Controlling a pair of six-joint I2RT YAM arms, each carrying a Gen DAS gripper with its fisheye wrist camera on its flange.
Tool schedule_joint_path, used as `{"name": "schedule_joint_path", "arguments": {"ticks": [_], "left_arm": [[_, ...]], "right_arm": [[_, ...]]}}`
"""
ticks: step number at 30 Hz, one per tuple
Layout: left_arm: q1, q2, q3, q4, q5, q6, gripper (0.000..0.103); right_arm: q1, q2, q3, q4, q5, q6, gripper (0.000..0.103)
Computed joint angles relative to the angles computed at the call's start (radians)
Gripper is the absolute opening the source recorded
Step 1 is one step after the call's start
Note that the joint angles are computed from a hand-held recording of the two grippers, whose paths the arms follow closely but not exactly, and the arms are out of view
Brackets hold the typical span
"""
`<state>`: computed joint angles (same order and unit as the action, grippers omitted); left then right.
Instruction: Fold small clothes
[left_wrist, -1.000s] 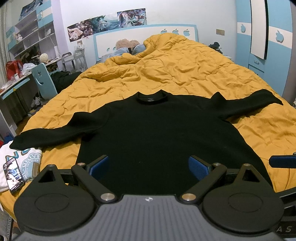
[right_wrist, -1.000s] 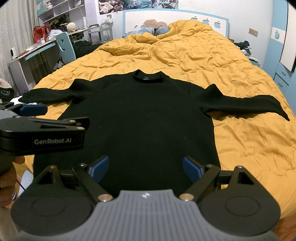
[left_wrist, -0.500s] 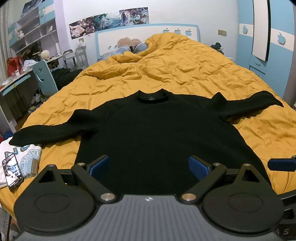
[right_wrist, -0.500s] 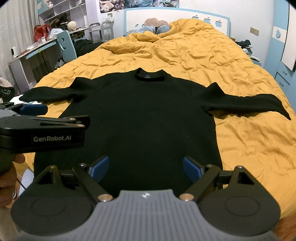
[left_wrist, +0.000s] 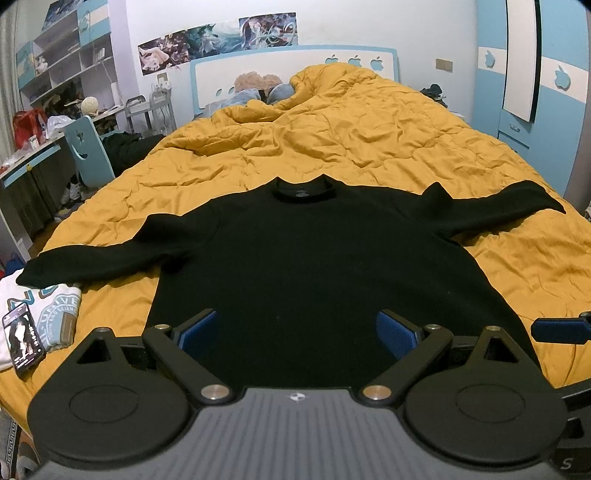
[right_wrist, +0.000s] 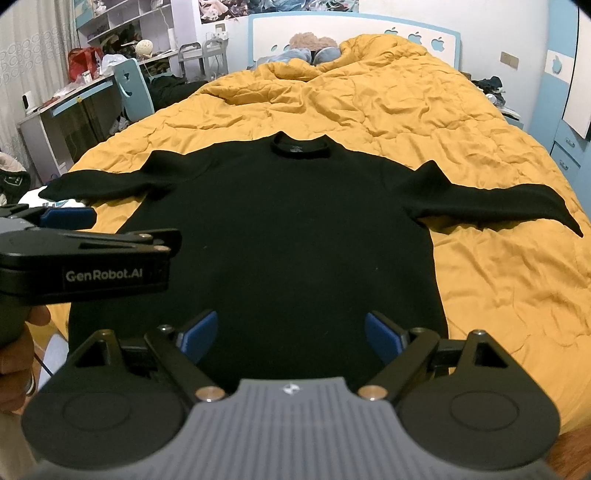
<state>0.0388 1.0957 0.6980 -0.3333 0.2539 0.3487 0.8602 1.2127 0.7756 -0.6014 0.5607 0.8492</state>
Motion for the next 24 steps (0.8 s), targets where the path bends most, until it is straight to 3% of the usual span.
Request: {"name": "schedule_joint_path", "arguments": {"ticks": [24], "left_arm": [[0.015,0.012,0.019,-0.022,0.012,0.010,0.103]], "right_arm": [[-0.017,0.018,-0.015,0.034,-0.026,-0.011,0.083]]}}
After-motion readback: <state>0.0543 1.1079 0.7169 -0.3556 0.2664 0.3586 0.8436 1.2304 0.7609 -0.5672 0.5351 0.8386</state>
